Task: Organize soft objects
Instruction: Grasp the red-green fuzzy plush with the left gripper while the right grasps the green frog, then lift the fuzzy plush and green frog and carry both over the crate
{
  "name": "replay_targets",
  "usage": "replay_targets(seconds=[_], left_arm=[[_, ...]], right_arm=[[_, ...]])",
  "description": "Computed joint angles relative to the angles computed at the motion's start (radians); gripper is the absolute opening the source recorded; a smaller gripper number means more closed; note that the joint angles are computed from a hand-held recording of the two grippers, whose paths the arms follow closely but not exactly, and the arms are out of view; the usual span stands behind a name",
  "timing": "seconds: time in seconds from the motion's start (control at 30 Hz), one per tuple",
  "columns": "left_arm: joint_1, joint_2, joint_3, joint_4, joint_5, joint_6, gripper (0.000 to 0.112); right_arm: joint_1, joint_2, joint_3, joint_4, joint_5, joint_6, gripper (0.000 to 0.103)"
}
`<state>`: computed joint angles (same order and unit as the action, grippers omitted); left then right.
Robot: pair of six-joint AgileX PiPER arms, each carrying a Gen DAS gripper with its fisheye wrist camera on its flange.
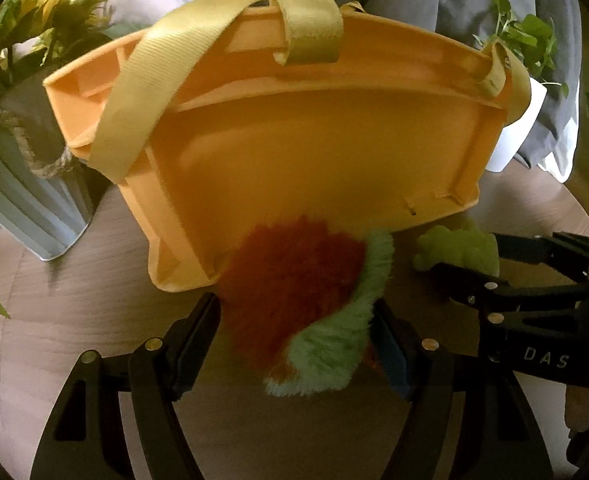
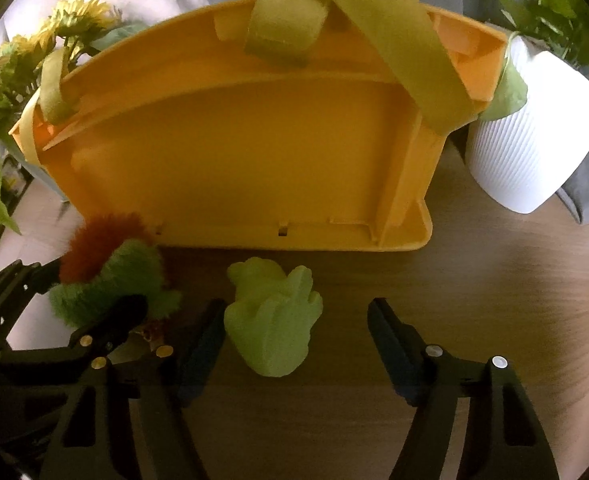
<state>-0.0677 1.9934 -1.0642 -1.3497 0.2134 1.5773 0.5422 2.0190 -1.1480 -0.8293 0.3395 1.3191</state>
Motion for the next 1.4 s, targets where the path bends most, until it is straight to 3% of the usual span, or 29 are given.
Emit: replay_targets(seconds=[0.1,0.27,0.43,0.77,1.0,1.4], left_arm=[[0.005,0.010,-0.003,-0.077,0.013,0.074,0.070],[0.005,0.020,-0.010,-0.083,0.030,0.081,0.049],[-0.005,0.008,0.008,-0.159,0.012,0.153,0.040],[-0.011,-0.054,0.071,-0.251,0.000,0.227,0.040],[0.008,-0.150,0.142,-0.266,0.017,0.227,0.040],[0.069,-0.351,0.249,-0.209,0.076,0.160,0.040]], right_arm=[[-0.009,0.010,-0.008,0.041,-0.011,-0.040,0.066],[-0.009,0.011,-0.007,0.052,-0.022,-0.060,0.056],[0.009,0.010,-0.011,0.022,-0.011,-0.045,0.044],[0.015,-0.028,0.019,0.023,-0.009,-0.033,0.039],[0.031,-0.096,0.083,-0.073,-0.013,0.078,0.038],[0.149,-0.226,0.093,-0.171,0.104,0.222,0.038]])
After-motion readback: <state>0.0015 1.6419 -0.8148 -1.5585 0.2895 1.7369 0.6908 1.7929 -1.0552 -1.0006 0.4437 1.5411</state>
